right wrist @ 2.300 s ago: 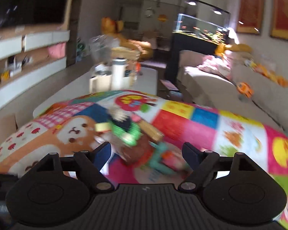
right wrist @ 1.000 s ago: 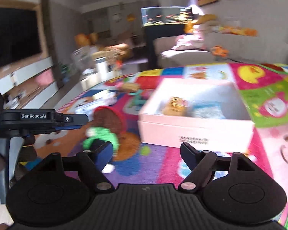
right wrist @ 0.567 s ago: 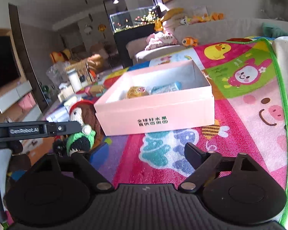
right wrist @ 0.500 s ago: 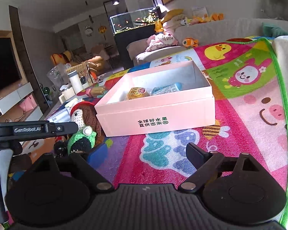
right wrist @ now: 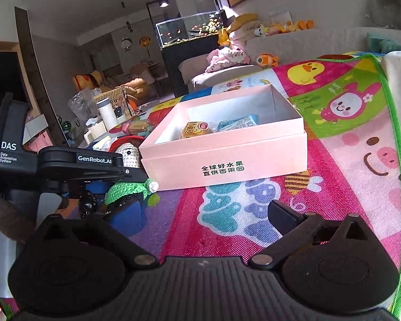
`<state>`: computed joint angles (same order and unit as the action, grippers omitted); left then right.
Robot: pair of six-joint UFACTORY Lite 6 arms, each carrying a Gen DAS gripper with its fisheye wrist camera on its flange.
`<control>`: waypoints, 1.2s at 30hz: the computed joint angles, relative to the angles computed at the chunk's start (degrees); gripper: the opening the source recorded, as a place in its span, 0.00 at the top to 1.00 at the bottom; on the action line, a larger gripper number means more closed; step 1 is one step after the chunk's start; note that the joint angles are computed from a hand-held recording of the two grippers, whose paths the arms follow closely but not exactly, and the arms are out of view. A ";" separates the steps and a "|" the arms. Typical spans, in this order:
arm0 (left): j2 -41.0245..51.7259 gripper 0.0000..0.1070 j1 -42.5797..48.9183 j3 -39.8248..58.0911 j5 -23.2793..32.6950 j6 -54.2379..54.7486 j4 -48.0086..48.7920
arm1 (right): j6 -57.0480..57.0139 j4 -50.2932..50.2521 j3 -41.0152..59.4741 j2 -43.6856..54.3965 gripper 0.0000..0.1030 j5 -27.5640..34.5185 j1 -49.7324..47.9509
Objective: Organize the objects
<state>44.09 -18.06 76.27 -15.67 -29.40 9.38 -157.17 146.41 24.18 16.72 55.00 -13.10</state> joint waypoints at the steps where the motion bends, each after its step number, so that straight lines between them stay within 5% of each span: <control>1: 0.15 0.46 -0.15 0.56 0.70 -0.15 0.60 | 0.26 -0.01 0.09 0.13 0.00 -0.02 -0.02; 6: -6.16 0.54 0.78 -9.09 -4.16 0.53 6.10 | 1.04 0.28 0.28 0.36 0.00 -0.73 0.23; 14: -28.81 0.55 10.96 -43.48 -18.03 -0.75 26.37 | 1.49 1.88 3.00 0.95 0.00 -6.35 2.88; 24: -33.66 0.64 33.47 -47.36 -24.66 -10.42 41.38 | -8.05 11.51 7.23 -3.00 0.01 -16.75 22.73; 28: -31.61 0.65 36.78 -45.89 -26.29 -10.89 43.10 | -8.22 10.97 18.77 3.49 0.21 -23.39 31.42; 32: -28.41 0.64 36.16 -43.15 -25.58 -12.39 44.81 | -10.24 13.76 34.61 14.95 0.29 -31.74 36.66; 34: -26.78 0.61 35.26 -41.43 -24.17 -13.00 44.97 | -9.27 12.96 41.34 19.74 0.51 -35.88 37.64; 36: -26.34 0.60 33.99 -40.81 -23.37 -11.77 43.46 | -4.86 8.85 44.66 21.91 0.58 -38.36 37.60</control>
<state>17.75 15.93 35.46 -39.04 -41.17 52.84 -162.03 155.26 68.84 38.63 16.63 24.50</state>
